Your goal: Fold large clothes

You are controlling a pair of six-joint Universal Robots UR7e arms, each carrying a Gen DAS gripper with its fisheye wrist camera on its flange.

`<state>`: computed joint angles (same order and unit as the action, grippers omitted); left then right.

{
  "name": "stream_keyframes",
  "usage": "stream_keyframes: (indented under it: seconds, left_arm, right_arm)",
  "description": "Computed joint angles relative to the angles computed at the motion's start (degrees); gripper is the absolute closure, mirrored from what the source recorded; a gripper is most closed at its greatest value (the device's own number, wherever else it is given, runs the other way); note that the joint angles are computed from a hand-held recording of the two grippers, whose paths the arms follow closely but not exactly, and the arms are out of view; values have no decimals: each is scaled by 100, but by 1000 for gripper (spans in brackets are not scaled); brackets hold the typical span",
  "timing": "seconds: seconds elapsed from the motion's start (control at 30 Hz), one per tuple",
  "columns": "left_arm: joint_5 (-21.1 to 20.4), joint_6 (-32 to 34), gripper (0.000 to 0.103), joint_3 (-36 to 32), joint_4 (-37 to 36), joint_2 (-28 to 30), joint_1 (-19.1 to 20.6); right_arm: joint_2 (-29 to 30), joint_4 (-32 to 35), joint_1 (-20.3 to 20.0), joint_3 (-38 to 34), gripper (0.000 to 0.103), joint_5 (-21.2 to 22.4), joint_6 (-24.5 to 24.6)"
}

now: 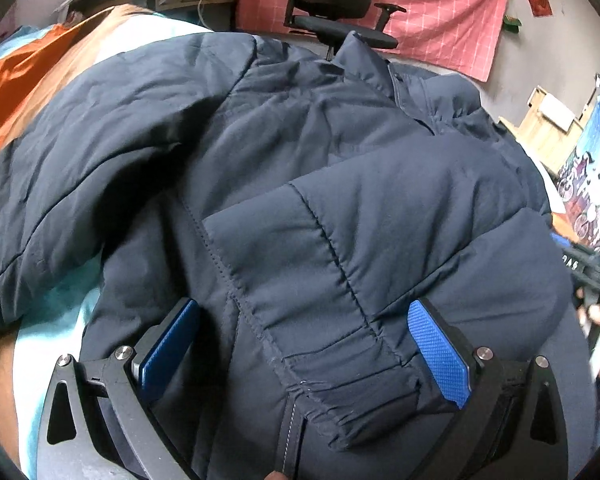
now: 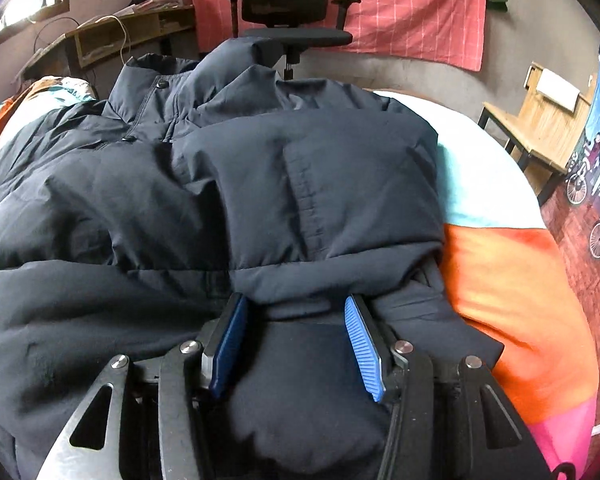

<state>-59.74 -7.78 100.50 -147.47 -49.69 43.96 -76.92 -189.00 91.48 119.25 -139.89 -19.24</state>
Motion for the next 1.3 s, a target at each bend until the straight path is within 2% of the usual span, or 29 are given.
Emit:
stream_keyframes:
  seconds: [0.1, 0.13, 0.17, 0.23, 0.3, 0.4, 0.47, 0.57, 0.63, 0.73, 0.83, 1.0, 1.1, 1.17, 1.2, 1.27, 1.3]
  left_arm:
    - [-341, -469, 1, -28, 137, -232, 90]
    - [-421, -583, 1, -15, 115, -328, 119]
    - [-449, -647, 1, -1, 88, -420, 136]
    - [-258, -657, 1, 85, -30, -654, 132]
    - [66, -631, 1, 151, -119, -861, 120]
    - [581, -805, 1, 262, -105, -1181, 152]
    - [666, -1021, 1, 384, -123, -1447, 275]
    - [699, -1468, 1, 591, -257, -1815, 532]
    - [882, -1725, 1, 714, -291, -2027, 683]
    - [1192, -1974, 1, 873, -247, -2362, 878]
    - [1299, -2057, 1, 937, -341, -2573, 1093]
    - [1488, -2025, 1, 915, -656, -2618, 1301]
    - [1249, -2102, 1, 864, -777, -2594, 1468]
    - [1077, -2181, 2, 842, -882, -2570, 1591]
    - [1059, -2217, 2, 859, -978, -2557, 1617]
    - [1082, -2234, 6, 935, -1300, -2545, 1622]
    - [1086, -2194, 17, 931, -1434, -2508, 1637]
  right_arm:
    - [-2, 70, 63, -45, 50, -135, -29]
    - [2, 164, 131, -105, 42, -290, 9]
    - [58, 71, 207, -157, 28, -428, -60]
    - [194, -415, 443, -225, 18, -548, -398]
    - [322, -595, 688, -316, 17, -565, -475]
    - [583, -409, 1066, -542, 14, -469, -247]
    - [814, -174, 1293, -722, 13, -346, -62]
    - [1281, 15, 1619, -1005, 12, -93, -64]
    - [1594, 83, 1790, -1166, 12, 133, -165]
    - [2130, -125, 1974, -1427, 12, 65, -513]
    - [2578, -445, 2035, -1663, 12, -183, -776]
    - [3015, -516, 1947, -1941, 12, -646, -747]
    - [3144, -430, 1863, -2001, 10, -807, -678]
    - [3223, -642, 1842, -1980, 1, -791, -865]
    - [3282, -757, 1839, -1977, 0, -807, -1007]
    - [3367, -1017, 1831, -1962, 0, -824, -1266]
    - [3374, -1143, 1816, -1938, 0, -778, -1330]
